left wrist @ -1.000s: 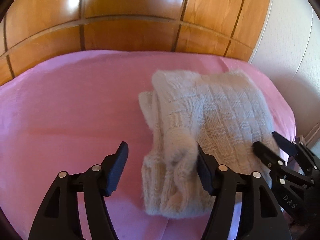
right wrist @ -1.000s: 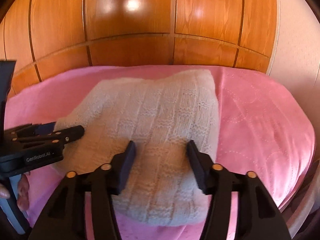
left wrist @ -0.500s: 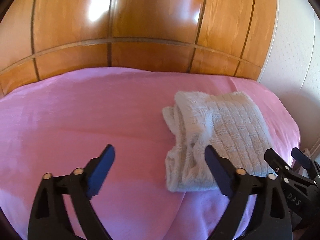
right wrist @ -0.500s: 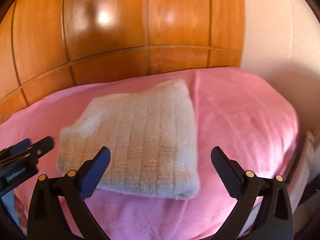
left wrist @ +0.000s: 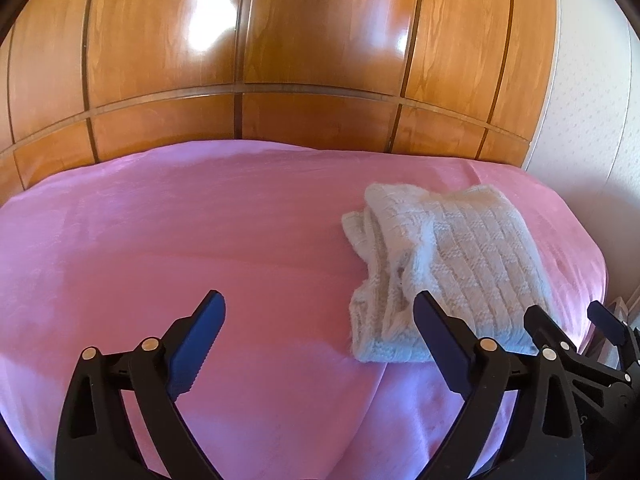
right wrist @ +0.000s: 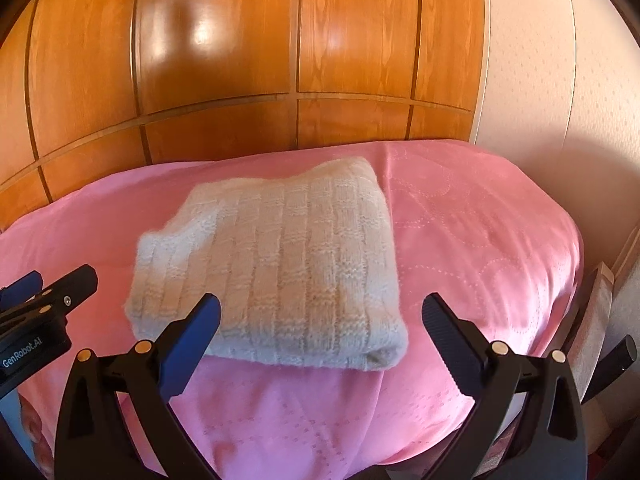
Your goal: Fold small clothes
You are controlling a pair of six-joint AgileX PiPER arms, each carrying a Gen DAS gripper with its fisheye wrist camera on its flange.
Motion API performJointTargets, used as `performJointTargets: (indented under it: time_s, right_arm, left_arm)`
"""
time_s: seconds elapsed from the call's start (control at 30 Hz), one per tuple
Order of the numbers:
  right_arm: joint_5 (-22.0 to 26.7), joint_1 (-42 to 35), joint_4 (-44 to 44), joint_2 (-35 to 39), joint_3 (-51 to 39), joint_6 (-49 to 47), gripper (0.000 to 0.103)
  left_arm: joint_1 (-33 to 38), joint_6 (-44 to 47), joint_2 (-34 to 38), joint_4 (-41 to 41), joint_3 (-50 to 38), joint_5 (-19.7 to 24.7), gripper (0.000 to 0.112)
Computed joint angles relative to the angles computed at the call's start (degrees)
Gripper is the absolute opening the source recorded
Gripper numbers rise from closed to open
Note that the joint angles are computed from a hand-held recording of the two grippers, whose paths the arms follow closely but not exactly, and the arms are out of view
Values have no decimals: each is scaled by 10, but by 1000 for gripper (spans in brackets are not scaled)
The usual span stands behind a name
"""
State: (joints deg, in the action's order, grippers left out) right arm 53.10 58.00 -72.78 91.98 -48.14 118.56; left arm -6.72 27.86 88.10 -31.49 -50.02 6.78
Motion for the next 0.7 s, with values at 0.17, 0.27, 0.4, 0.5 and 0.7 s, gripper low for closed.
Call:
performJointTargets:
  time_s: [0.17,0.27,0.4,0.5,0.7]
  right_arm:
    - [3,4,-1,-3,0,2,101]
    - [7,8,-2,-3,0,5,101]
    - [12,11,-4,-4,1,9,101]
    - [14,12,-7,-6,1,12,101]
    - [15,15,-9,-4,-1,11,101]
  left_arm:
    - [-5,-51,-13,53,9,-11,98]
    - [-5,-52,-17,55,11,-10,98]
    - [-9,-101,-20,105,12,-14,98]
    - [-8,-100,-19,104,10,-11,98]
    - [-14,-179,-20,181,11,-16,98]
